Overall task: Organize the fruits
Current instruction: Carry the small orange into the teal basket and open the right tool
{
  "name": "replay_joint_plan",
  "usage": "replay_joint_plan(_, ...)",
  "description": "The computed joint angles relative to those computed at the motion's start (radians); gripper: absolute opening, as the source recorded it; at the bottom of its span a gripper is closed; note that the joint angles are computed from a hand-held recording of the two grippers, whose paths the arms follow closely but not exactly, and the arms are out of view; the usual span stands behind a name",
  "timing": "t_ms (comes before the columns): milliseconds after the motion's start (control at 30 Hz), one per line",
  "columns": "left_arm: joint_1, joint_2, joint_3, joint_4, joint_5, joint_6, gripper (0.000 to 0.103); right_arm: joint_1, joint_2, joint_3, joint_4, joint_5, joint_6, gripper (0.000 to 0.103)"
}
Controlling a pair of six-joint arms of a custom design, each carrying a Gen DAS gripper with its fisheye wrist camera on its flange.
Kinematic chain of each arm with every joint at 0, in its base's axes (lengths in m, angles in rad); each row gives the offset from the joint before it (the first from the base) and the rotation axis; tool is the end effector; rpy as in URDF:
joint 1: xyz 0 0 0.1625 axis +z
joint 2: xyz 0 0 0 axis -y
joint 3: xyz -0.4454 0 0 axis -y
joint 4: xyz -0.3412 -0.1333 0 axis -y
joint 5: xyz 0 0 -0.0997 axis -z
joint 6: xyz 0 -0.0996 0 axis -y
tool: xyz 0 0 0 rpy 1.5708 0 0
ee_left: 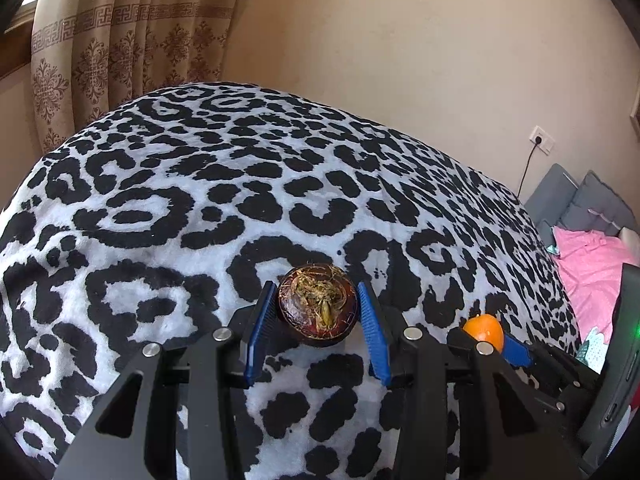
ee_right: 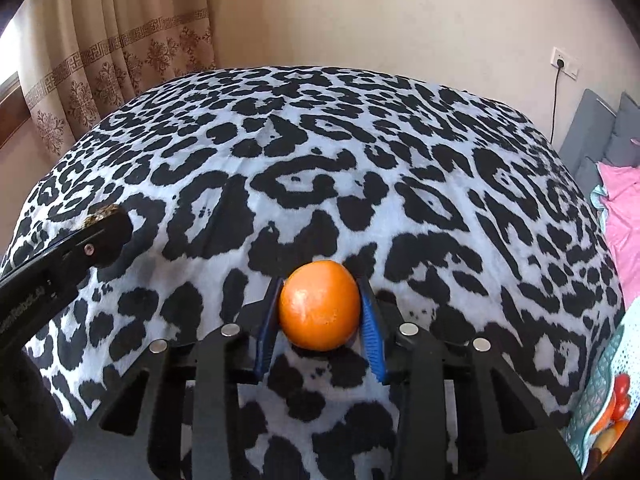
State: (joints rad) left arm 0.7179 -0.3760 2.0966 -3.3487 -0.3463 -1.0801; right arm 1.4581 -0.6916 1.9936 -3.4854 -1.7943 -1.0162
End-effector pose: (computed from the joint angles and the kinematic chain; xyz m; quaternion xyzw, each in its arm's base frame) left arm -0.2008 -0.4767 -0.0394 -0.1091 0.8109 -0.4861 0.3071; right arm 0.0463 -0.5800 0.0955 0.3834 -0.8671 0.1963 0.2501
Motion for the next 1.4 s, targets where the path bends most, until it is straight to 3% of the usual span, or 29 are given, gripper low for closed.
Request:
replay_joint_plan(467, -0.015, 0.032, -0.030, -0.061, -0.015, 0.116, 0.042, -0.016, -0.055, 0.121, -0.136, 0.050, -0.072, 0.038)
replay_joint_plan(1400, -0.056, 0.056, -0.057, -0.089, -0.006, 0.194, 0.042, -0.058, -0.146, 0.259, -0.201, 0.142, -0.111, 0.038)
